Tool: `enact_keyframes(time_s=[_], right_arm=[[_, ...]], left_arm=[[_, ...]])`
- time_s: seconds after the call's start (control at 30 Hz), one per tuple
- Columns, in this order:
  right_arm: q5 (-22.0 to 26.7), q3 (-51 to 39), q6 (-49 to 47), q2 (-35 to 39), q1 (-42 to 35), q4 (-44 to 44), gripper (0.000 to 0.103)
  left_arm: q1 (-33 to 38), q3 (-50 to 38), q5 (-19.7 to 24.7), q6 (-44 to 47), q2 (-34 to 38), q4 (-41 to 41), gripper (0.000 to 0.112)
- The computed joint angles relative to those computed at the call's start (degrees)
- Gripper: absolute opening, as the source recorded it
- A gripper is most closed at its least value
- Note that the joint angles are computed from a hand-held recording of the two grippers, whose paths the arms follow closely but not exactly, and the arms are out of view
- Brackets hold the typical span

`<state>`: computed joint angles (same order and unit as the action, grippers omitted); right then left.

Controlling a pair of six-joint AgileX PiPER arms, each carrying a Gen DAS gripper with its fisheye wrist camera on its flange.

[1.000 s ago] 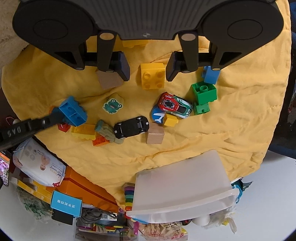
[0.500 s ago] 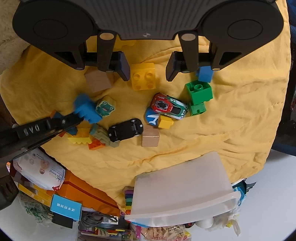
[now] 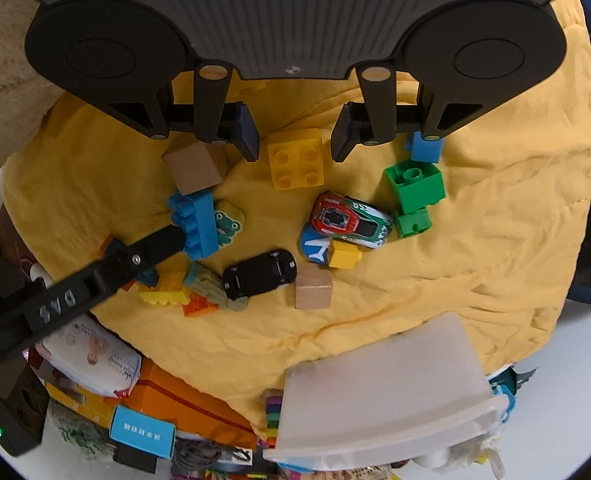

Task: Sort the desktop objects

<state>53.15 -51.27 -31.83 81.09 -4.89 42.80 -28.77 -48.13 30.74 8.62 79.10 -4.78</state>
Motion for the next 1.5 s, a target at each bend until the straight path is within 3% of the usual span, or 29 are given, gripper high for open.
enact_keyframes(time_s=[0.37, 0.43, 0.47, 0.5, 0.73, 0.93, 1.03, 1.17, 1.3, 1.43, 1.5], right_arm=[[2.82, -3.92, 9.31, 4.05, 3.78, -1.43, 0.038], [2.33, -3.72, 8.97, 4.74, 4.3, -0.71, 0.033], [2.03, -3.66, 8.88, 4.32, 4.39, -0.97, 0.032], [2.0, -3.97, 8.7, 3.77, 4.67, -1.9, 0.032], [1.82, -8.51, 9.95, 0.59, 6.36, -8.54, 0.031], [1.83, -22.12, 8.45, 3.94, 4.88, -7.29, 0.031], [0.94, -32.51, 9.55, 8.36, 5.45, -8.68, 0.031], [0.89, -49.9, 13.14, 18.03, 6.97, -12.54, 0.031], [2.85, -65.81, 19.48, 28.97, 8.98, -18.91, 0.031], [7.24, -78.48, 26.11, 39.03, 11.05, -25.65, 0.032], [9.67, -81.8, 27.02, 42.16, 10.94, -26.27, 0.034]], left_arm=[[1.89, -0.95, 0.5, 6.72, 1.61, -4.76, 0.047], [2.38, -1.18, 0.76, 8.28, 1.87, -5.99, 0.045], [2.63, -1.3, 0.8, 8.83, 1.99, -6.53, 0.037], [3.34, -1.66, 1.33, 10.42, 2.34, -8.03, 0.035], [5.67, -6.74, 1.76, 8.81, -1.98, -8.0, 0.035], [7.9, -25.49, 2.98, 5.51, 3.65, -5.13, 0.035], [6.85, -37.8, 3.18, -0.17, 10.26, 2.82, 0.035], [6.89, -54.04, 5.18, -2.49, 20.55, 6.15, 0.035], [7.5, -70.55, 12.76, -5.27, 33.26, 6.88, 0.035], [8.56, -91.7, 27.88, -7.18, 48.84, 5.3, 0.035], [8.57, -96.81, 32.11, -8.97, 52.63, 5.42, 0.035]])
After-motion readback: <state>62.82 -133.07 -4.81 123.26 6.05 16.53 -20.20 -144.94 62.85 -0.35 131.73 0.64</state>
